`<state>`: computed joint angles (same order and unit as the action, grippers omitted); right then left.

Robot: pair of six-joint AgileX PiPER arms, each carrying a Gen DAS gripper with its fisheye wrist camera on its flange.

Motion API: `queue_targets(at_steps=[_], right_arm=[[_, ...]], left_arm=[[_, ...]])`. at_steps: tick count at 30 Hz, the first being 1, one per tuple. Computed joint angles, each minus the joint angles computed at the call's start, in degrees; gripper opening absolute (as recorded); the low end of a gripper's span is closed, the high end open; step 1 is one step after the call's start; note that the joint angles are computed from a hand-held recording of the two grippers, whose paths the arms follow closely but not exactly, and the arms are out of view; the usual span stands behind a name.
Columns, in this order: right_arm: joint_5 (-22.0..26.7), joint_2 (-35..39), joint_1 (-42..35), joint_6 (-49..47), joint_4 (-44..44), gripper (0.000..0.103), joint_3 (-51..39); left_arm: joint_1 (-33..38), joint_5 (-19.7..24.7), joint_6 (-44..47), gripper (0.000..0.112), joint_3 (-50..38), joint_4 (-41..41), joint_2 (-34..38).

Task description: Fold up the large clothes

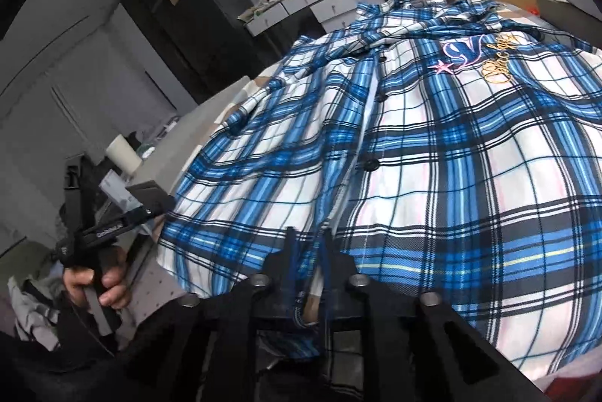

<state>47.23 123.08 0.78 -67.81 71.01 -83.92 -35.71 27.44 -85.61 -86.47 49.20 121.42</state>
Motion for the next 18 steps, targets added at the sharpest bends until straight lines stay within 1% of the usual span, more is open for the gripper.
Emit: queue_targets(at_steps=[2,4,5,6,7,8,9,10,11,13,14,15,16,17,18], right_arm=[[0.38,0.90,0.33,1.64,-1.24,0.021,-1.26],[-0.30,0.66,0.53,1.03,-0.68,0.021,-0.80],[-1.31,0.11,0.87,0.38,-0.44,0.019,-0.08],[-1.92,-1.09,0.87,-1.59,0.51,0.016,1.67],[-1.49,-2.38,0.56,-5.85,3.62,0.009,3.53],[0.48,-3.25,-0.12,-10.08,7.00,0.001,4.91],[1.93,-4.12,-0.66,-13.39,9.44,0.001,6.36],[2.01,-4.73,-0.56,-14.40,10.06,0.002,6.97],[2.16,-4.61,-0.44,-13.37,8.52,0.004,6.42],[0.22,-2.73,0.53,-6.89,3.42,0.005,3.87],[-0.54,-1.58,1.00,-3.11,0.50,0.007,2.22],[-0.78,-0.52,1.26,0.42,-2.01,0.007,0.80],[-0.01,0.08,0.89,1.66,-2.22,0.006,0.03],[0.43,0.19,0.50,1.69,-1.51,0.011,-0.01],[1.07,0.13,-0.10,0.89,-0.40,0.022,0.30]], left_arm=[[0.29,0.13,0.22,0.066,-0.10,-0.94,0.13],[0.51,-0.26,0.24,0.066,0.21,-1.29,0.02],[0.59,-0.56,-0.15,0.066,0.62,-1.05,-0.20],[0.57,-0.62,-0.43,0.066,0.79,-0.86,-0.31],[0.54,-0.76,-0.69,0.066,1.05,-0.58,-0.51],[0.44,-0.85,-0.93,0.066,1.24,-0.27,-0.67],[0.35,-0.79,-0.81,0.066,0.97,-0.30,-0.52],[0.36,-0.96,-0.83,0.066,1.02,-0.09,-0.57],[0.34,-1.15,-1.09,0.066,1.14,0.27,-0.63],[0.37,-1.14,-0.59,0.066,0.90,-0.21,-0.46],[0.38,-1.20,-0.15,0.066,0.92,-0.56,-0.45],[0.37,-0.83,0.71,0.066,0.25,-1.21,-0.11],[0.26,-0.42,0.38,0.066,0.21,-0.81,-0.11],[0.21,-0.34,-0.35,0.066,0.26,-0.16,-0.15],[0.20,-0.45,-0.91,0.066,0.40,0.33,-0.17]])
